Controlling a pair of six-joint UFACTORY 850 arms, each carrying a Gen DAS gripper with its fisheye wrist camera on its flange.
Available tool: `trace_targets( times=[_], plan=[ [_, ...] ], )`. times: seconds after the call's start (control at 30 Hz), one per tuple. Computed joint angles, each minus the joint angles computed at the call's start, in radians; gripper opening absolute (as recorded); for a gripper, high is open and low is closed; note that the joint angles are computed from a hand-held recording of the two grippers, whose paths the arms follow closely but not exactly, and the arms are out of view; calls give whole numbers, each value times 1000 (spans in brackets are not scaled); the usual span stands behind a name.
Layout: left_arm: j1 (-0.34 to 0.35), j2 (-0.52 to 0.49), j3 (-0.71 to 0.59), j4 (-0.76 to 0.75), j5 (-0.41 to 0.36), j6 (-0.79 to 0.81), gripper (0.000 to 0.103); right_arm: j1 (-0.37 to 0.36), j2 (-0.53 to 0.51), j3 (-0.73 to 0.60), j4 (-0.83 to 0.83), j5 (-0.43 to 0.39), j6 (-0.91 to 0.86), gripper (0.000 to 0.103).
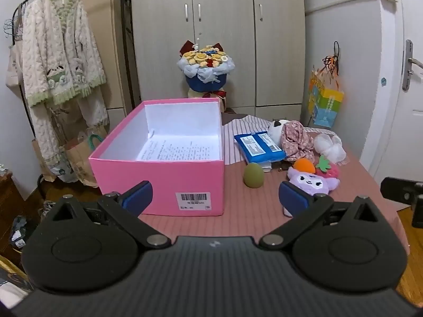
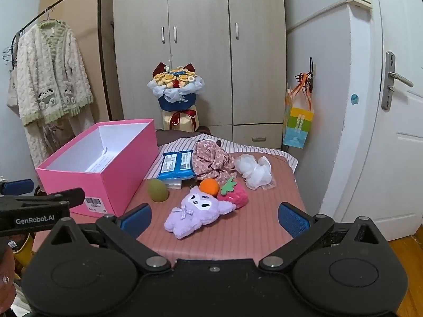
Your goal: Organize soft objects
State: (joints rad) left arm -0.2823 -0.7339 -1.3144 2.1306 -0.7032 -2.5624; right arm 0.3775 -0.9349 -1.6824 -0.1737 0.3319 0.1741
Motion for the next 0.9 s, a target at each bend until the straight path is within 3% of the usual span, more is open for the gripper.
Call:
trace_targets(
  times=[0.9],
  plan=[
    [10, -3, -2, -7, 28, 12, 103, 1, -18, -19, 22, -30, -30, 103]
  ],
)
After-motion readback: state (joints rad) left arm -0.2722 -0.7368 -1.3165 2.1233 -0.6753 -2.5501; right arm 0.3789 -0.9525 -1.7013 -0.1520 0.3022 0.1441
